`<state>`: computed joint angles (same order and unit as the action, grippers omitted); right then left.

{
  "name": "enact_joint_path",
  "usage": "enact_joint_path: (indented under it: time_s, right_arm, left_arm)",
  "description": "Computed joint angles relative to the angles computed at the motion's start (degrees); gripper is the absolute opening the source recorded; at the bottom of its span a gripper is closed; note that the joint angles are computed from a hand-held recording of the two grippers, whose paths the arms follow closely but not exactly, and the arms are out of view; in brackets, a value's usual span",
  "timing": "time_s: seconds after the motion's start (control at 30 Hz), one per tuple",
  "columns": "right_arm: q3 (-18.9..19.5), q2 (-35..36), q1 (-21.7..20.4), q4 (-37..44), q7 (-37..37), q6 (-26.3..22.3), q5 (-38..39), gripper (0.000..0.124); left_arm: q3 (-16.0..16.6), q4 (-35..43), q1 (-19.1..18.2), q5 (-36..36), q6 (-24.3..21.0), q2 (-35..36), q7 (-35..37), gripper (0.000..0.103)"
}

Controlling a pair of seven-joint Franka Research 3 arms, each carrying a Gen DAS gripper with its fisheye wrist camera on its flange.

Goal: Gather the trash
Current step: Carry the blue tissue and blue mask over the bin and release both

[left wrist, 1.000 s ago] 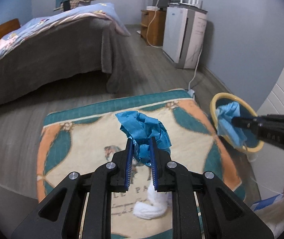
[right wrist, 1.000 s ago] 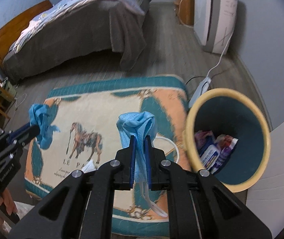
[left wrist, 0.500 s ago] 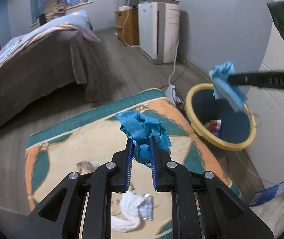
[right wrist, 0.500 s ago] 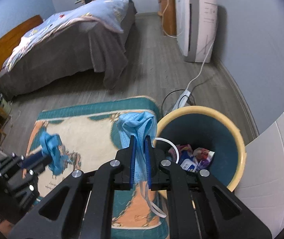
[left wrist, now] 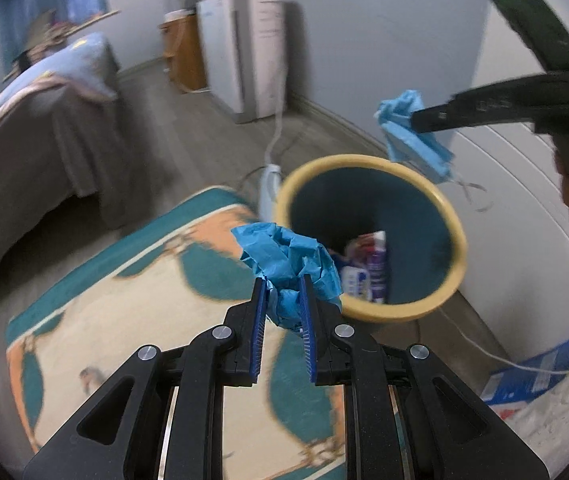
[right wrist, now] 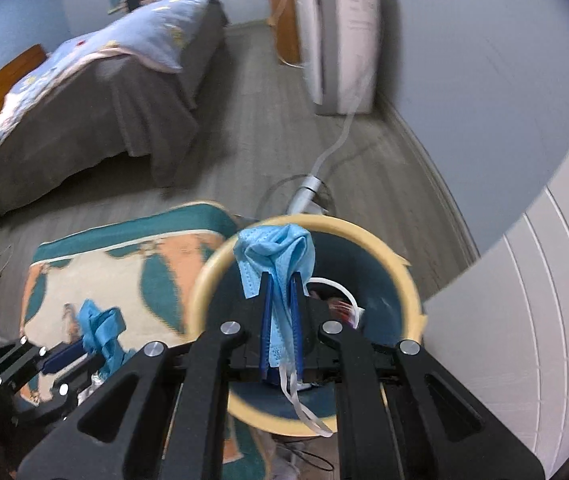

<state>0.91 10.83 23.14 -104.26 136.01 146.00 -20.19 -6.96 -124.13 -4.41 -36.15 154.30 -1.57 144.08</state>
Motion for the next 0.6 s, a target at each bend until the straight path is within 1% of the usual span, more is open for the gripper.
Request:
enact_joint_path:
  time_s: [0.07, 0.23, 0.33, 0.47, 0.6]
  right_arm:
    - [-0.3, -0.2, -0.8, -1.2, 0.1, 0.0, 1.3, 0.008]
    - [-0.7, 0.0, -1.5, -2.2, 1.0, -1.6, 2.0, 0.008]
    - [-0.8, -0.1, -2.2, -2.9, 0.8, -1.9, 2.8, 0.009]
    - [-0.8, -0.3, -2.7, -3.5, 0.9, -1.8, 3.4, 0.008]
    - [-0.6, -0.2, -3.4, -3.8, -0.7, -2.0, 4.7, 0.009]
  left_arm:
    - [-0.6, 0.9, -0.5, 0.5, -1.8, 0.8, 0.0, 0.018]
    - [-2.3, 3.1, -1.5, 0.4, -6.8, 2.3, 0.4, 0.018]
    - [-3.1, 2.9, -2.1, -0.7, -8.5, 2.4, 1.5, 0.018]
    - [-3.7, 1.5, -3.0, -0.2, -8.1, 2.0, 2.7, 0.018]
    - [-3.9, 2.1, -3.6, 1.8, -8.5, 3.0, 1.6, 0.018]
